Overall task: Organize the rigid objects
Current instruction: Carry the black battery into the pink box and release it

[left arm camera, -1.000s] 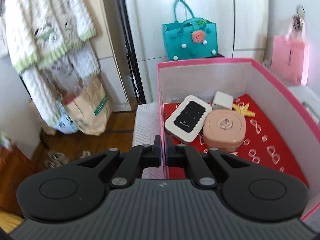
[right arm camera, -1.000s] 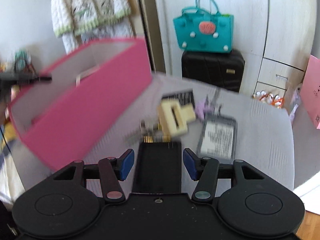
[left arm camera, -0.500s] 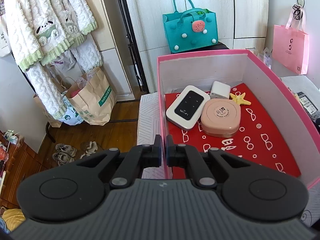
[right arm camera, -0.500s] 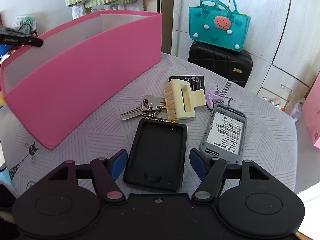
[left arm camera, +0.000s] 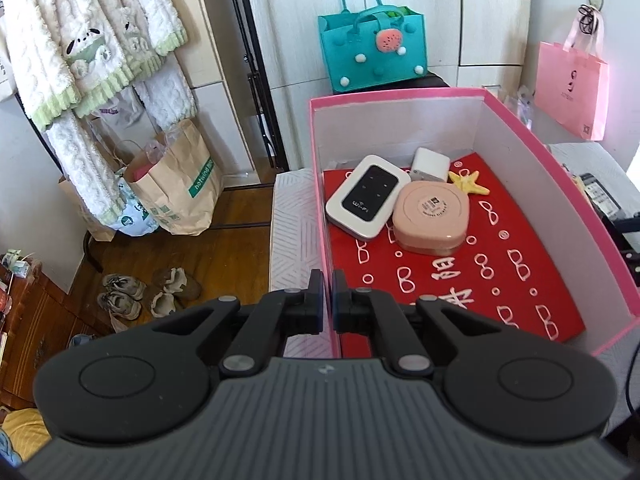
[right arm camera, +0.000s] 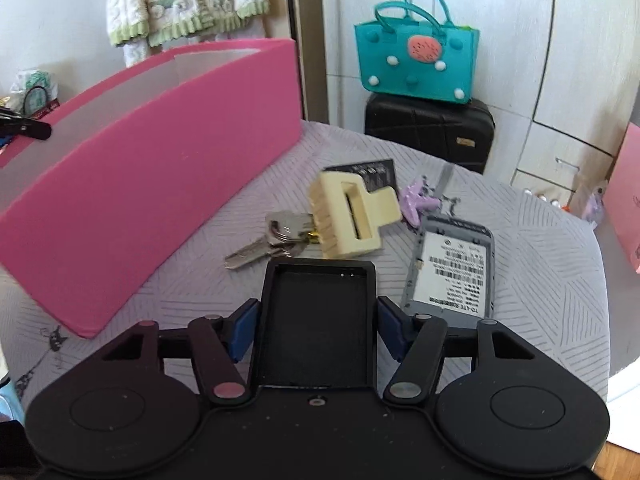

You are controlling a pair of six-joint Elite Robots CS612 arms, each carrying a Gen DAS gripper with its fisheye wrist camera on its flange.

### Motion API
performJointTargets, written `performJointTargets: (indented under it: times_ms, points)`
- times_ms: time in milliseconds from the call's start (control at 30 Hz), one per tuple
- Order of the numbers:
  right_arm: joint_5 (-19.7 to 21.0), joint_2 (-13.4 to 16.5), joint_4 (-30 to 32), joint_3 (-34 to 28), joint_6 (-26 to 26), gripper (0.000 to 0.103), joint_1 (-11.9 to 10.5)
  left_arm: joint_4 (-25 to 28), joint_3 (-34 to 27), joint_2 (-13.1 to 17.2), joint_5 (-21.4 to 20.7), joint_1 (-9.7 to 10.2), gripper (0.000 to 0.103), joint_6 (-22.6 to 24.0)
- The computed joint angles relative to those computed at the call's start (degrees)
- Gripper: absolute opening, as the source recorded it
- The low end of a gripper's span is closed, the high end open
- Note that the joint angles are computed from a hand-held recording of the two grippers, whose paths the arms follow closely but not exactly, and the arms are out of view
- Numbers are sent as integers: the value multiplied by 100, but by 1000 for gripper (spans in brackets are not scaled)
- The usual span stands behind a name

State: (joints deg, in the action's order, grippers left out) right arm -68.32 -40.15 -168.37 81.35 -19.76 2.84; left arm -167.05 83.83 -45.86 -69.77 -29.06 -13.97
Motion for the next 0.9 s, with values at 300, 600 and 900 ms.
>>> performJointTargets:
  times_ms: [300, 600, 900]
  points:
    - [315, -294, -732, 386, -53, 67, -29, -311, 203, -71, 130, -65, 3, 165]
    - [1580, -335, -700, -108, -466, 67, 32, -558, 272, -59, 128, -66, 3, 278]
    - [1660, 169, 2709, -1893, -2949, 67, 612, -606, 304, -82, 18, -43, 3, 269]
